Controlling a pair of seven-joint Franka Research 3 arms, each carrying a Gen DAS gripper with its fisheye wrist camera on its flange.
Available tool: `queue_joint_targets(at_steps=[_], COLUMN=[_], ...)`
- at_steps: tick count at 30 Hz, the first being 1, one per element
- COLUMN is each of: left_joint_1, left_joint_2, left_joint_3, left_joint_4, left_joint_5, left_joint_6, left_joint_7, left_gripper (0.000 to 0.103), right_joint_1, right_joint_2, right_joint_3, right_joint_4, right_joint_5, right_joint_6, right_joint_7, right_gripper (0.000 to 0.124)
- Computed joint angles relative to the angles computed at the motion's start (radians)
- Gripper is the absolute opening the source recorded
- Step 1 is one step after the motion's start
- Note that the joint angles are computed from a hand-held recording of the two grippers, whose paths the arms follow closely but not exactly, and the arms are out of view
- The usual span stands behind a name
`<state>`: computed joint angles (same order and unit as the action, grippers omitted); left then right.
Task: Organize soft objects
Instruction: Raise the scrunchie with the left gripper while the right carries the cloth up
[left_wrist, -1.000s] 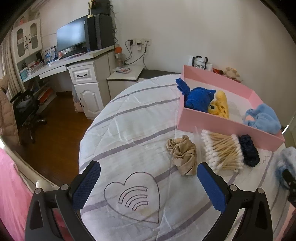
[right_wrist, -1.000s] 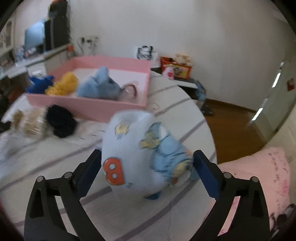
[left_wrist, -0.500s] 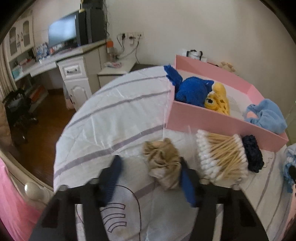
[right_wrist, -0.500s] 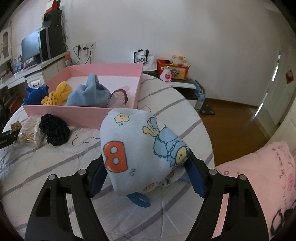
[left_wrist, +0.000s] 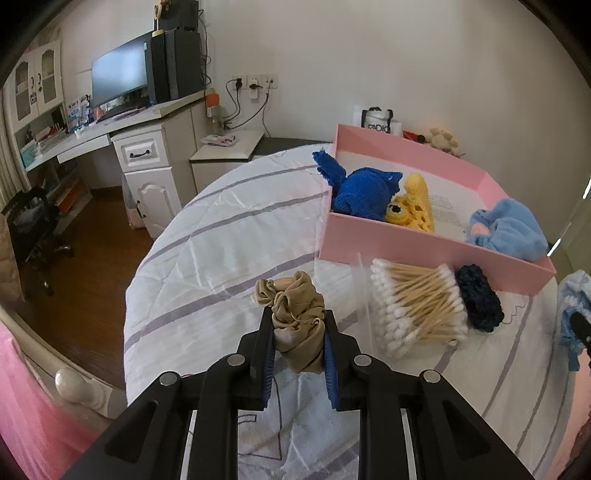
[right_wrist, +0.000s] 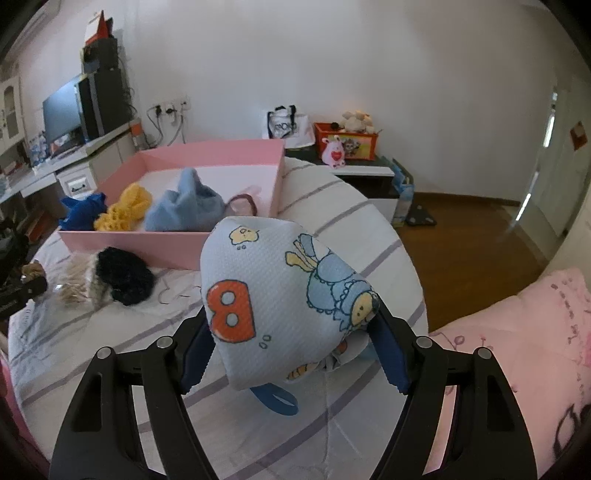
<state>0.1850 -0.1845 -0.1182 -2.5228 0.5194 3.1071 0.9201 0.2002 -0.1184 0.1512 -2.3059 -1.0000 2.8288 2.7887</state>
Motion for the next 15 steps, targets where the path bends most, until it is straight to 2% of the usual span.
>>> queue_joint_targets(at_steps=[8, 15], left_joint_1=[-0.002, 0.021], left_joint_2=[-0.091, -0.260], left_joint_3=[-0.022, -0.074], left_joint_4=[-0.053, -0.143], left_joint_5=[0.008, 0.015], left_joint_6=[-0.013, -0.015], left_joint_7=[-0.009, -0.029], left_gripper=[0.019, 0.019], right_joint_1=[-0.009, -0.058], right_joint_2=[-0.051, -0.152], right_joint_3=[0.020, 0.070], right_joint_4=[-0.019, -0.064], right_joint_5=[-0.013, -0.045], right_joint_6=[-0.003, 0.021], right_joint_7=[0.015, 0.059], right_gripper=[0.073, 0.073])
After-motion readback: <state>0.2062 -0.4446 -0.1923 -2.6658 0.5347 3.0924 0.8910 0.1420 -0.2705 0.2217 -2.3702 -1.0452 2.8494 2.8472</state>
